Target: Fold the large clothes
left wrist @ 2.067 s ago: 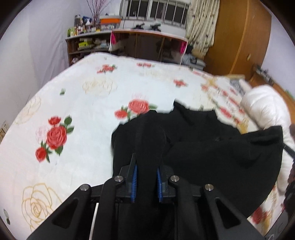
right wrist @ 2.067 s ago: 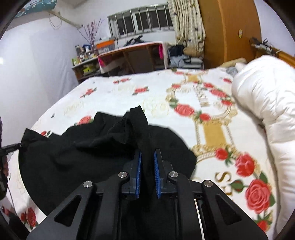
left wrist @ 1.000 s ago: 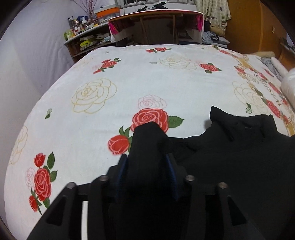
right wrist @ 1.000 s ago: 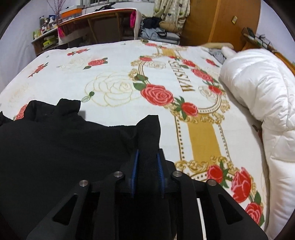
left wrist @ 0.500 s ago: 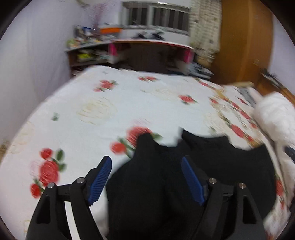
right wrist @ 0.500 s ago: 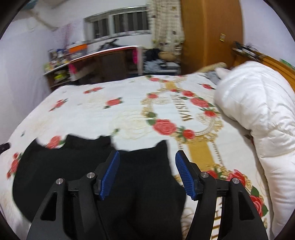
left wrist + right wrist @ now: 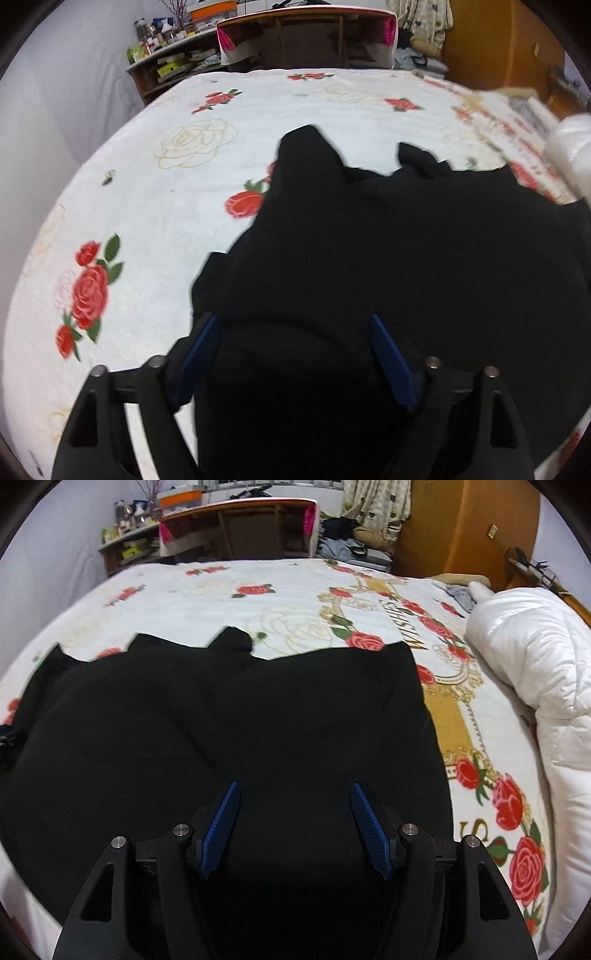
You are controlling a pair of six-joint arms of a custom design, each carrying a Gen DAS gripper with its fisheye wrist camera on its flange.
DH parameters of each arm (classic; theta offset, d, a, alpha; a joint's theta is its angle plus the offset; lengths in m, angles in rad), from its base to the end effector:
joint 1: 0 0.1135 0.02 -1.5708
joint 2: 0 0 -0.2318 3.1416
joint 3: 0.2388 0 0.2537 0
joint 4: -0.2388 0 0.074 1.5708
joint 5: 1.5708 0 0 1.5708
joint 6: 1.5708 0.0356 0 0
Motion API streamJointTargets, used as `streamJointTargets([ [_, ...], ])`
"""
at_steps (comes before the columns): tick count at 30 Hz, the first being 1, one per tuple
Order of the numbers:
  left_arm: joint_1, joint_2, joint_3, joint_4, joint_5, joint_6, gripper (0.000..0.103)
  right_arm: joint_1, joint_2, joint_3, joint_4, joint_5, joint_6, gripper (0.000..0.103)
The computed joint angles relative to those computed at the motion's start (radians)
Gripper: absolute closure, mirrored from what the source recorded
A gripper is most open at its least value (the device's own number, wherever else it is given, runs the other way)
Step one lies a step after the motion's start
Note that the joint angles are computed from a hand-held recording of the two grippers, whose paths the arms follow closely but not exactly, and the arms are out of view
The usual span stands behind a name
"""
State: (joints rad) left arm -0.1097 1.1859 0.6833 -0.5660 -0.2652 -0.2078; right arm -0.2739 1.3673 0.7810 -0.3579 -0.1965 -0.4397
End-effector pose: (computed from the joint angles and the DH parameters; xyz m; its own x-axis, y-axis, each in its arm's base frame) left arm 0.2297 -0.0159 0.1672 -0.8484 -0.1068 -0.5184 -0.1991 0.9719 0.1255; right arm 0.2672 -0.0678 0.1659 -0.7717 -0.2168 -0.5979 -0.1916 0.9757 -0.1065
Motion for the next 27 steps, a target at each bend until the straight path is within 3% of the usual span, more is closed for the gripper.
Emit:
streamJointTargets([
  [3, 0.068, 0.055, -0.015, 0.039, 0.096, -0.019, 0.010, 0.007, 0.050, 0.007, 0.033, 0.031, 0.015, 0.037],
  [7, 0.011, 0.079, -0.048, 0.098, 0.016, -0.053, 0.007, 0.026, 0.094, 0.009, 0.062, 0.061, 0.037, 0.037],
  [9, 0.022, 0.090, -0.044, 0.101, 0.032, -0.057, 0.007, 0.035, 0.092, -0.001, 0.075, 0.079, 0.042, 0.037],
  [12, 0.089, 0.069, -0.027, 0.055, 0.117, -0.071, 0.007, 0.028, 0.088, -0.004, 0.069, 0.075, 0.043, 0.036],
  [18, 0.134, -0.116, -0.064, -0.054, 0.095, -0.033, 0.009, -0.051, -0.057, 0.002, -0.074, 0.001, 0.051, 0.036],
  [22, 0.189, -0.175, -0.095, -0.063, 0.107, 0.000, 0.008, -0.147, -0.175, -0.049, -0.099, -0.018, -0.068, 0.035],
  [24, 0.234, -0.162, -0.107, -0.048, 0.145, -0.013, 0.008, -0.153, -0.155, -0.077, -0.059, 0.030, -0.105, 0.035],
  [27, 0.259, -0.133, -0.115, -0.030, 0.192, -0.052, 0.008, -0.187, -0.057, -0.058, -0.039, -0.016, -0.066, 0.033],
])
